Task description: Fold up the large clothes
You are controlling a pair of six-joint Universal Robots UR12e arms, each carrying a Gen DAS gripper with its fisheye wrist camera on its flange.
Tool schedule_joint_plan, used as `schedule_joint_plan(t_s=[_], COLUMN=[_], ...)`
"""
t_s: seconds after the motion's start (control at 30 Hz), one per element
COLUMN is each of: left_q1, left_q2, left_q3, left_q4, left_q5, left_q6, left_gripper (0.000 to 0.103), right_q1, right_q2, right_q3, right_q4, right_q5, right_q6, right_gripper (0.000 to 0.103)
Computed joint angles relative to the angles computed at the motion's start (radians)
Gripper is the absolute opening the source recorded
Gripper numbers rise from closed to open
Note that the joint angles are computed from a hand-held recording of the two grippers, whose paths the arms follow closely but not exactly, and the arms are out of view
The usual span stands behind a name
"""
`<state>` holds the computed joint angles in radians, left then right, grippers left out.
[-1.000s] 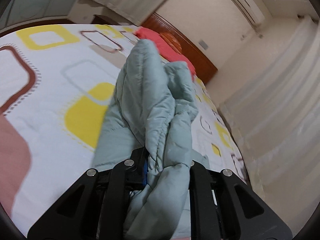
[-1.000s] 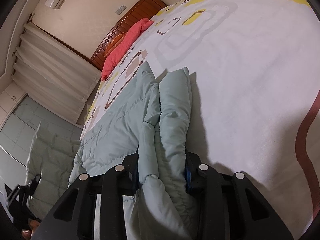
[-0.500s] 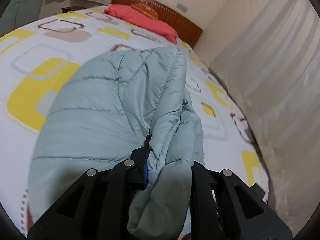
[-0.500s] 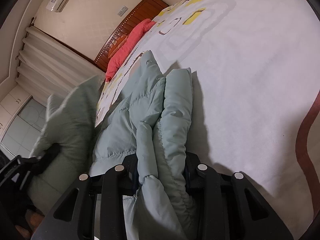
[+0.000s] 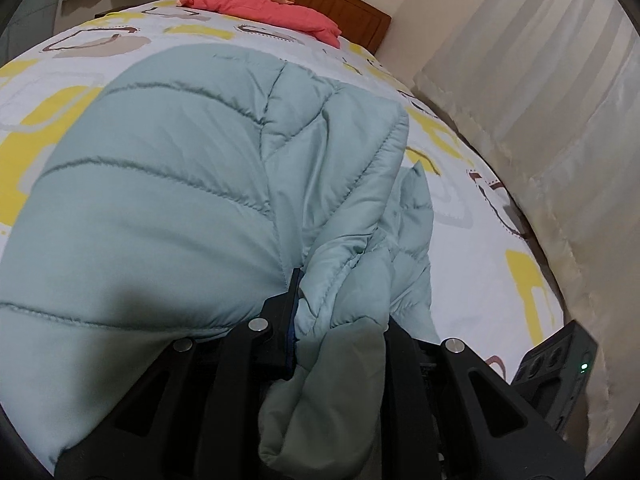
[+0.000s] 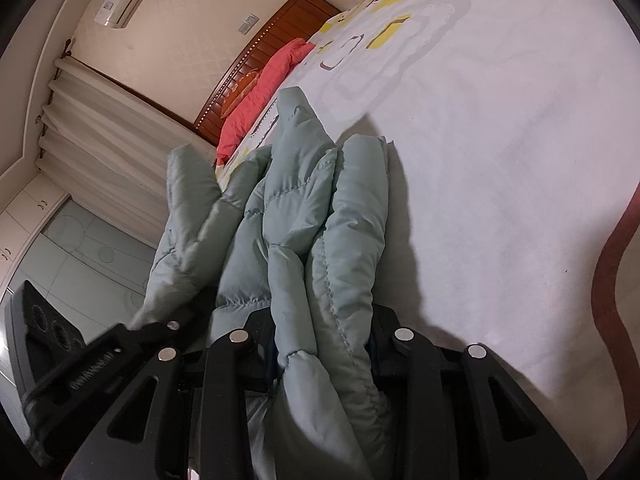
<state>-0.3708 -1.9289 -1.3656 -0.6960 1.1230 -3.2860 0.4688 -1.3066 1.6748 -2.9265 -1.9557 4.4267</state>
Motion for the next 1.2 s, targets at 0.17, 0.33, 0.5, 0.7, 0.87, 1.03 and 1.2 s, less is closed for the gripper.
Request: schedule_joint_plan(t_s=[0.17, 0.33, 0.5, 0.7, 0.87, 1.03, 1.2], left_q1=[-0.003, -0.006, -0.005, 0.016, 0.040, 0.086, 0.145], left_q2=[-0.001, 0.000, 0.008, 0.032, 0.068, 0.093, 0.090], left_q3=[-0.018, -0.026, -0.029, -0.042, -0.065, -0.083, -0.083], left_q4=[0.033, 0.048, 0.047, 0.041, 0.058, 0.097, 0.150], left_q5=[0.007, 0.014, 0.011, -0.072, -0.143, -0.202, -0.202], left_q6=[0.037, 0.044, 0.043, 0.033, -0.007, -0.102, -0.260], left_gripper=[0.015, 0.015, 0.017, 0.046, 0.064, 0.070, 0.073], right_q1=[0.001, 0.001, -0.004, -0.006, 0.006, 0.030, 0.033], right_q2=[0.001, 0.001, -0.003, -0.026, -0.049, -0.073, -0.060], right_q3=[-0.004, -0.009, -0.010, -0.007, -0.009, -0.028, -0.066], right_q4=[0.008, 0.018, 0.020, 0.071, 0.139, 0.211, 0.168], right_q5=[-0.002, -0.003, 0.019, 0.022, -0.028, -0.118, -0.105], right_q6=[-0.001, -0.001, 0.001, 0.022, 0.032, 0.030, -0.029], right_gripper=[0.031, 0.031, 0.034, 0.035, 0.049, 0.053, 0.053])
